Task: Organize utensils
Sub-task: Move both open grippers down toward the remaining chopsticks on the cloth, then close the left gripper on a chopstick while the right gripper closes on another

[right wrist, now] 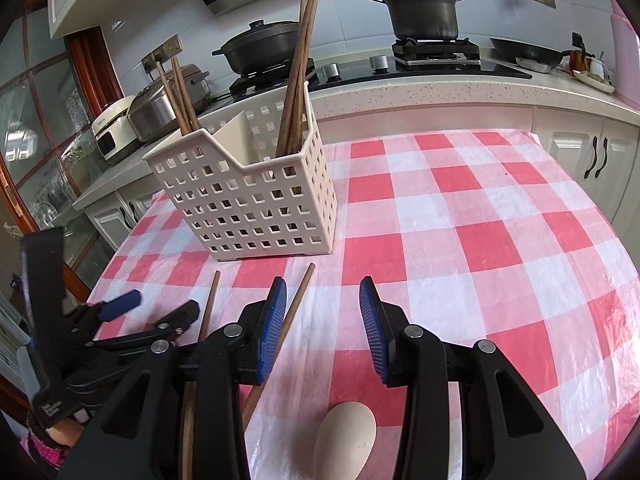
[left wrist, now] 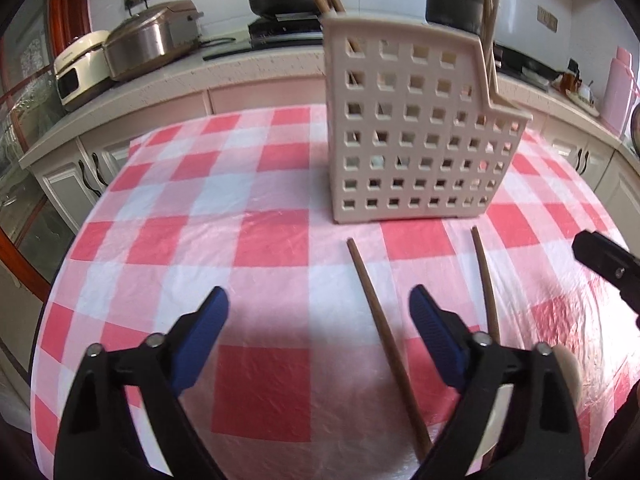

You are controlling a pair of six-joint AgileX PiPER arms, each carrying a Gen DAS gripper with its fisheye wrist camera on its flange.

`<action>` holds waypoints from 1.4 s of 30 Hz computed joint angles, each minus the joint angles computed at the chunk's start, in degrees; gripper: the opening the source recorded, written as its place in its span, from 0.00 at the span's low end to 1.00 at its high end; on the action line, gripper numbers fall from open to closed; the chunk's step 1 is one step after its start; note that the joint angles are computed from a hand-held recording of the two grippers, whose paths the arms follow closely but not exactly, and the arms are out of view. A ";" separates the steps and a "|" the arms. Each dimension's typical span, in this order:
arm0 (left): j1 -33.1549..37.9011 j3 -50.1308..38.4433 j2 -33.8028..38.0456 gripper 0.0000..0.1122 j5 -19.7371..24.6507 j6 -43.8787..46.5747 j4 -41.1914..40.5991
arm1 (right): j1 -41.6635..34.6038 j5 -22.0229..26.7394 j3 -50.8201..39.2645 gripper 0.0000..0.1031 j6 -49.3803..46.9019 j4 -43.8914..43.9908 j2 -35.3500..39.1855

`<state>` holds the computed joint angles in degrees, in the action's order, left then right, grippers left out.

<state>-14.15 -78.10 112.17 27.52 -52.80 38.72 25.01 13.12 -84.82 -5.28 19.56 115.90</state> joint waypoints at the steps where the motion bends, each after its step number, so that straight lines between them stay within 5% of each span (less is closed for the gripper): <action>1: -0.07 -0.79 0.67 0.69 0.52 1.49 -1.40 | -0.07 -0.01 -0.03 0.37 -0.20 0.14 0.02; 4: 0.26 -2.38 2.26 0.55 0.86 6.58 -6.75 | -0.43 0.30 -0.42 0.37 -0.29 0.03 0.28; 13: -0.26 -3.35 3.77 0.45 1.26 9.46 -8.17 | -0.04 7.89 -7.88 0.37 5.84 -8.10 4.54; 23: 1.11 1.01 0.80 0.11 -2.46 16.95 -13.52 | 3.69 14.40 -14.07 0.37 13.74 -16.41 8.19; 32: 6.34 5.00 -1.71 0.08 -7.52 34.49 -31.40 | 6.66 23.36 -24.12 0.37 21.44 -23.66 14.42; 40: 7.20 4.07 -1.32 0.08 -6.92 37.06 -34.41 | 8.68 29.13 -31.06 0.36 25.21 -29.92 18.88; 42: 7.26 4.11 -1.29 0.08 -7.07 37.20 -34.46 | 9.21 29.34 -30.97 0.28 26.41 -32.35 18.94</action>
